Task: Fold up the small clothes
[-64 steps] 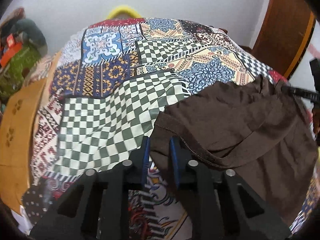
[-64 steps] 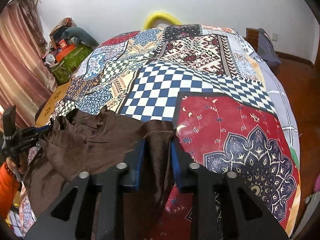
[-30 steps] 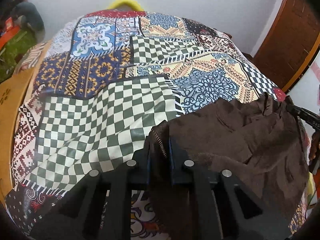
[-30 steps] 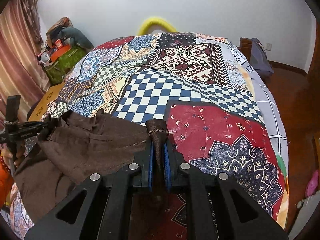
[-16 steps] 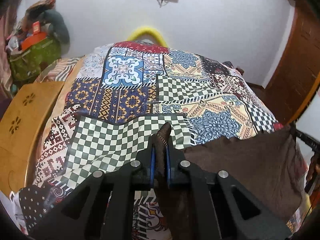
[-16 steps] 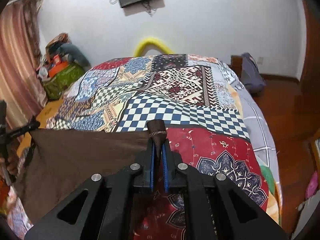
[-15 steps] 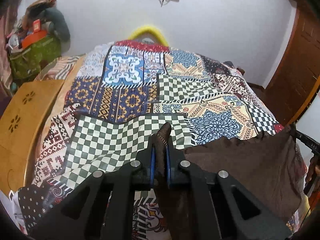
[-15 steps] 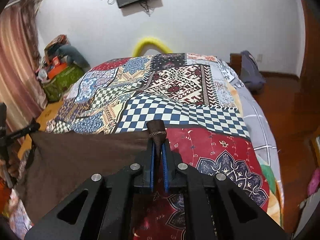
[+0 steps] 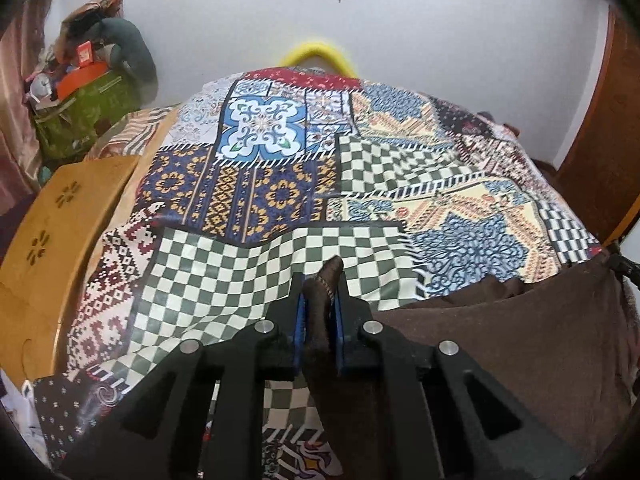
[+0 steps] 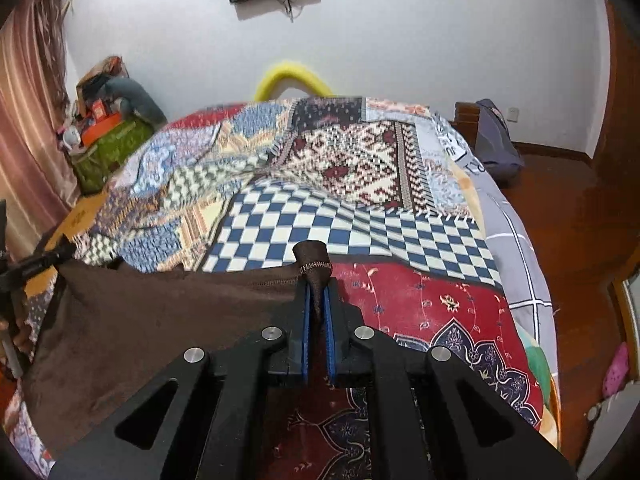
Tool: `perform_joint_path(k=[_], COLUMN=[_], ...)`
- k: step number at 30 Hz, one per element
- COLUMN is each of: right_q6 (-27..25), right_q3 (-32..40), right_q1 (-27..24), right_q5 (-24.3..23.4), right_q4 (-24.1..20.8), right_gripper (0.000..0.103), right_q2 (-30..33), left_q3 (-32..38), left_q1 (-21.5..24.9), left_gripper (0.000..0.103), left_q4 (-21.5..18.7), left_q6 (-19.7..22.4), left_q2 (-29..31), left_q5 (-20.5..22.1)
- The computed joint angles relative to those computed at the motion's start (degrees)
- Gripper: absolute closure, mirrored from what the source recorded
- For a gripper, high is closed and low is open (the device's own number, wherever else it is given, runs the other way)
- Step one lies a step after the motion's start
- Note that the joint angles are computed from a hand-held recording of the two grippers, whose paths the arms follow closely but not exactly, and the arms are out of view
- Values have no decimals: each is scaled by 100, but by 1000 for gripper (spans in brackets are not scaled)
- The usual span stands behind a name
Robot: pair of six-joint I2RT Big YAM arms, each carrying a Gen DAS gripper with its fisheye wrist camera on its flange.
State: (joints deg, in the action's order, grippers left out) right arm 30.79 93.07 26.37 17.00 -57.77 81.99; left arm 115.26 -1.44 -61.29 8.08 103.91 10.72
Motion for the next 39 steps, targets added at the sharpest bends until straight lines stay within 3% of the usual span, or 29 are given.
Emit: perform_joint_path(k=[3,5,7,10,14,24,31,36,39], right_q6=[109,155,147,97,73,792,1627,2099,2422], right_q3=[110,58,110,230,218,-307,-781,-1191,-1538], right_q1=[23,73,130,282,602,1376,1723,1666,1507], right_q5=[98,133,129,4,-68,-312,-220,-458,-757], right_q4=[-266,-211,-270,-418,-537,-1046,-1023,-623,-25], right_gripper=[75,61,59,59,46,46,46,46,49], right_q2=[7,-132,-186,-253,-345,-465,-921,-1115,-1259], left_q3=[93,60,43,102,-108,-1719,-2452,-2524,-2430], left_q1=[-4,13,38,46,41,150,452,599,631], left_gripper=[80,60,53,50,37,34,29,29,29], left_q4=[-141,-122,-124,-379,-782,-1268,-1209,-1203,-1186], left_q6=[53,71,97,293,595,1237,1495,1740,1812], left_q2=[-3,-104,-205,-336,-617,-1609,-2200,-2424,-2493], left_q5=[-111,-165,-121,-68,39,-278,-421,-525,-503])
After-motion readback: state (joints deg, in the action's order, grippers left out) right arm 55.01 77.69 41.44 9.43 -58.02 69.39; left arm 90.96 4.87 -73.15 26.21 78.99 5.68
